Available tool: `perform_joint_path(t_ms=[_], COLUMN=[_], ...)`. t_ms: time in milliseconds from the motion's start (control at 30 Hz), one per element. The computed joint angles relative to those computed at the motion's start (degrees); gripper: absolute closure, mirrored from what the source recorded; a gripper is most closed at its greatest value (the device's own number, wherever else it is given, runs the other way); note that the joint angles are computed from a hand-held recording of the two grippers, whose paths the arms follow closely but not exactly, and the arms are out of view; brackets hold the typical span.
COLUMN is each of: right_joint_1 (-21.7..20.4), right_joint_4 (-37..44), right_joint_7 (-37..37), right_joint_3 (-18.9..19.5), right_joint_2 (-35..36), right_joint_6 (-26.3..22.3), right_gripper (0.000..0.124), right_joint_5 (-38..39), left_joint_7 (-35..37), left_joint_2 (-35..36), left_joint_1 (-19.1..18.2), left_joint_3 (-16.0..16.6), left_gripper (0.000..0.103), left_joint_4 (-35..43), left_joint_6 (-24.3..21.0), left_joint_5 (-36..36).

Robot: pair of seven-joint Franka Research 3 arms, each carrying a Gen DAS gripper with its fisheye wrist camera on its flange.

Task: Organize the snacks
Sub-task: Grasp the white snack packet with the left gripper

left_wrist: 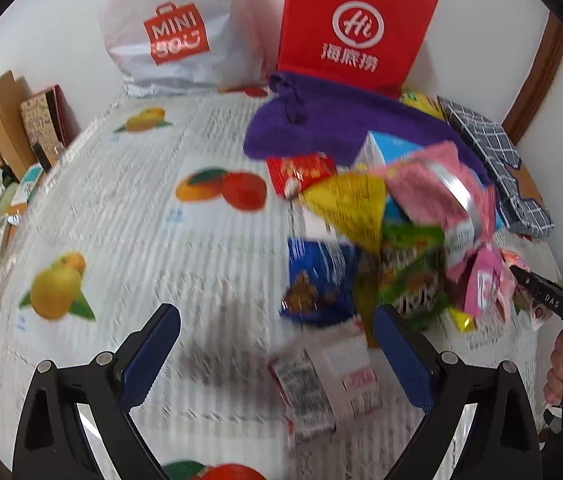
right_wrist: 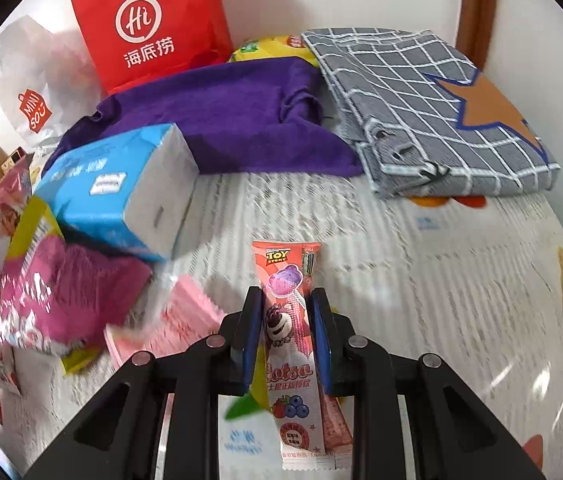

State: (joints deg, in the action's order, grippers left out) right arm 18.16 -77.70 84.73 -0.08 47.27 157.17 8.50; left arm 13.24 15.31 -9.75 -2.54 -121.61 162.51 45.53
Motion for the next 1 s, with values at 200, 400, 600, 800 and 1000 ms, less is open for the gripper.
perform_joint_path(t_ms=[200,400,600,800,1000], right_joint_1=[-0.5,-1.2,-2.0,-2.4,-2.5], right_joint_4=[-6.6,-11.7,-14.6,-15.7,-16.7], right_joint_7=[-0.6,-2.9,-6.0,-7.8,-9.6], right_joint_3=[0.2,1.5,3.0,3.9,5.0], right_joint_2=[-3.9,-7.2,-9.2,-10.1,-11.5], right_joint_6=[4.3,7.9,9.7,10.4,10.8], right_gripper=[0.1,0.1,0.1,0.1,0.1], right_joint_5=[0.9,2.0,3.8,5.4,6.7], left_joint_7=[2.4,-2.4,-4.9,-3.4,-3.6], left_joint_2=[1.3,2.6,3.6,2.1,-0.1], left_joint_1=[-0.4,-3.8,-5.3,-3.1,-2.3], left_joint_3=[-1.3,0.8,0.3,-1.2,-0.9], left_gripper=[0.006,0.006,0.028,0.053,0.055], left_joint_4=[-0.6,0.8,3.5,1.9,-0.2], left_joint_6=[0.3,-2.2,-8.5,-6.0,-3.4], left_joint_5=[-4.1,-0.7,4.5,3.4,3.2])
